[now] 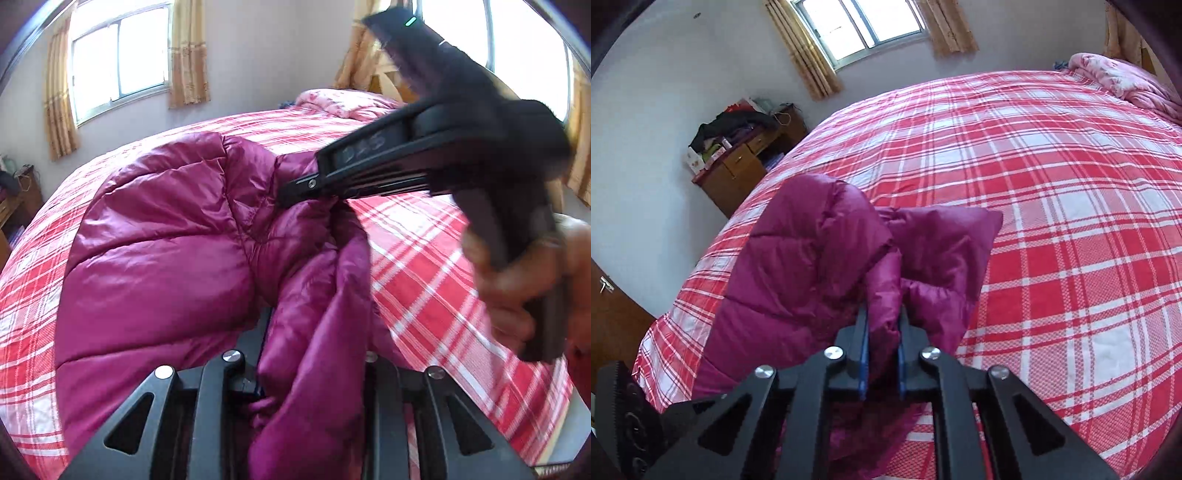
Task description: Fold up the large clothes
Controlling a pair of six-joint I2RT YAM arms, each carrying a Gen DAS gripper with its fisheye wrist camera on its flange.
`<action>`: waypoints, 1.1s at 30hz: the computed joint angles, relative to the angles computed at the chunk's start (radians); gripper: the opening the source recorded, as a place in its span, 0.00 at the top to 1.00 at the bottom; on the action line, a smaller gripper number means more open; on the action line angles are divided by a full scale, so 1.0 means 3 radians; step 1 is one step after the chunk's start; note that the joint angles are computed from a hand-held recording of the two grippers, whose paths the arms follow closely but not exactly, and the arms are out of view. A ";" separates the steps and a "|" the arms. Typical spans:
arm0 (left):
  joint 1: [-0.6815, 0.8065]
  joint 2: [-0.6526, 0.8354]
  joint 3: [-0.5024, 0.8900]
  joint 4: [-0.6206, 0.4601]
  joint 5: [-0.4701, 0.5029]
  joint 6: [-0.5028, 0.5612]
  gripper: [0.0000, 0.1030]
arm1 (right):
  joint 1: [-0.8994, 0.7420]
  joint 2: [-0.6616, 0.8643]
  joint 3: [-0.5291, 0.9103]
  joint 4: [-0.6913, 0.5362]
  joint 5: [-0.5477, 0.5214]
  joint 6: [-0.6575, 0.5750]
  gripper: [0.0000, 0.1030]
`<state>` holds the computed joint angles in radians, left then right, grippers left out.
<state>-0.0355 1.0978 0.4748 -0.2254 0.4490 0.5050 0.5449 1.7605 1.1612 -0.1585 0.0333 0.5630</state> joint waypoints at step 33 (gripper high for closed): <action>0.0642 0.1329 0.0991 0.0289 0.0228 -0.0549 0.56 | 0.0145 0.0028 0.0661 -0.0650 0.0426 0.0691 0.47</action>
<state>0.1571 1.4964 0.7721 -0.1388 0.5173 0.3403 0.5884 1.7690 1.3595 -0.3536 0.1611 0.7703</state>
